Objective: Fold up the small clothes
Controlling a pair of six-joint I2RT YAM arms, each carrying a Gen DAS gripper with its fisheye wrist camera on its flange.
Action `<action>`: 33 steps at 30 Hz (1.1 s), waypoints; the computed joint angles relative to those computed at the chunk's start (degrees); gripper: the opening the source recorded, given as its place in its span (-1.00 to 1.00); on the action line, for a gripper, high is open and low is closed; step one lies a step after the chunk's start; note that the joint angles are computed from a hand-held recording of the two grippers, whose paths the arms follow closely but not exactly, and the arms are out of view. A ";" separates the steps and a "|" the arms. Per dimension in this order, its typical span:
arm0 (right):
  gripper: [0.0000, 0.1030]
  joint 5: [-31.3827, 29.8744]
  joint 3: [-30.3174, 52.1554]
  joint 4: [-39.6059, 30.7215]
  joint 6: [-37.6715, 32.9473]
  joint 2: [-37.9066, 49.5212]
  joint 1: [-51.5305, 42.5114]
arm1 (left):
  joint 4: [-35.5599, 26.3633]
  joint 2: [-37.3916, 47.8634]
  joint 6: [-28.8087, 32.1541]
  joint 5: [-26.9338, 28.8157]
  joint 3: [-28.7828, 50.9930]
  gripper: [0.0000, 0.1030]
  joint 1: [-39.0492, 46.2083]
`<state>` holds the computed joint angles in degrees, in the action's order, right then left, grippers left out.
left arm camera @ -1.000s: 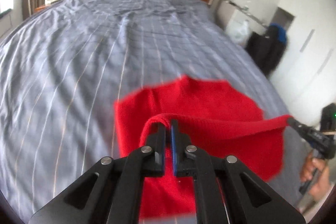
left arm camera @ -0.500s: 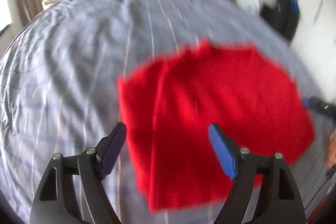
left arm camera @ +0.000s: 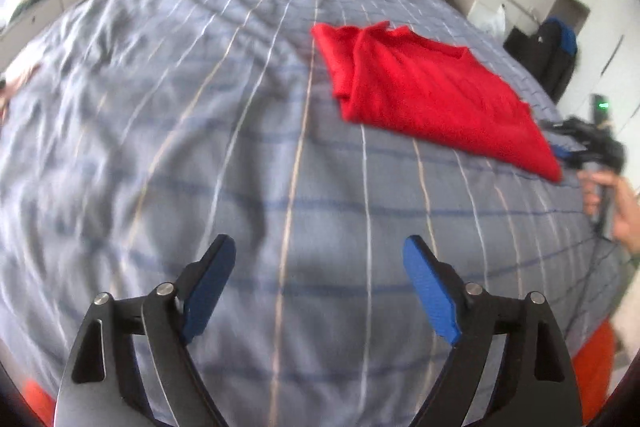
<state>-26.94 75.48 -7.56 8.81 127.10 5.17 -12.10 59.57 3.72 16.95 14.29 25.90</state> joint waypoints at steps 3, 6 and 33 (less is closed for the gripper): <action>-0.64 1.13 5.50 -4.75 1.12 4.14 3.32 | 1.85 -1.45 1.28 -0.28 -3.17 0.69 1.82; -0.80 3.81 3.24 -2.67 4.98 -2.35 7.79 | 9.37 -0.72 2.98 -2.13 -6.34 0.69 3.62; -0.27 10.72 23.24 -12.50 3.21 6.63 37.94 | 19.27 10.07 9.84 7.62 -6.88 0.69 18.78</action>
<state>-16.22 98.72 -20.06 12.03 133.73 43.11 7.17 69.64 13.56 24.57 7.42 44.68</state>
